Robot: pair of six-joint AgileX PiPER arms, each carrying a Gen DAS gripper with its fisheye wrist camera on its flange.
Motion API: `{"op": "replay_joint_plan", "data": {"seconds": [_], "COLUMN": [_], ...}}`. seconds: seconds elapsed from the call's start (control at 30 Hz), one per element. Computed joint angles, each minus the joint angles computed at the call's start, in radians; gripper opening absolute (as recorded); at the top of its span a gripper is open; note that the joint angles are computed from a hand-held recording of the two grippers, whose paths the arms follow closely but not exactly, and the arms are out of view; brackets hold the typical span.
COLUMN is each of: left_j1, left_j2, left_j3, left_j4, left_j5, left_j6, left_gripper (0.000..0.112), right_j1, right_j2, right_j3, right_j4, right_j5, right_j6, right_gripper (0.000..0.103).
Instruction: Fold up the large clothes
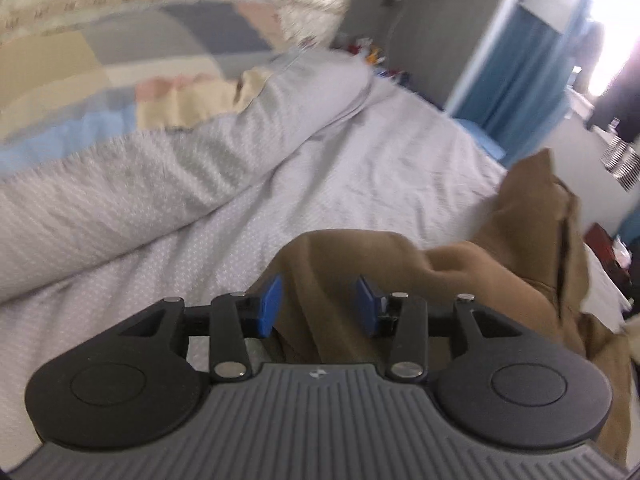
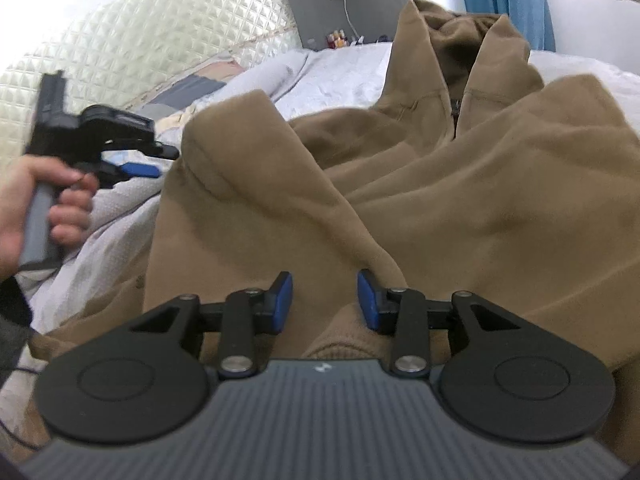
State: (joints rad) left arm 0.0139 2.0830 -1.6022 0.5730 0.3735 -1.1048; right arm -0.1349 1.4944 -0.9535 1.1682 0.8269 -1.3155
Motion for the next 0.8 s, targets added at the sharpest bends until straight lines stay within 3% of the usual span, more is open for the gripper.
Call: {"op": "replay_joint_plan", "data": {"seconds": [0.17,0.27,0.37,0.8], "left_j1": [-0.042,-0.073,-0.083,-0.054], "left_j2": [-0.11,-0.085,-0.011,0.42], "left_j3": [0.107,0.062,-0.037,-0.655], "left_j4": [0.073,0.093,0.004,-0.317], "left_j5": [-0.073,-0.06,-0.029,0.339], "left_j6": [-0.001,0.0,0.091,0.387], "left_gripper": [0.047,0.047,0.047,0.048], "right_j1": [-0.062,-0.083,-0.101,0.014], "right_j2": [-0.056,-0.1,-0.1,0.071], "right_j3": [0.016,0.04,0.031,-0.065], "right_j4": [0.072,0.107,0.089,-0.097], "right_j5": [0.045,0.009,-0.006,-0.101], "right_j6": [-0.036,-0.073,-0.047,0.098], "right_gripper": [0.042,0.042,0.042,0.037]}}
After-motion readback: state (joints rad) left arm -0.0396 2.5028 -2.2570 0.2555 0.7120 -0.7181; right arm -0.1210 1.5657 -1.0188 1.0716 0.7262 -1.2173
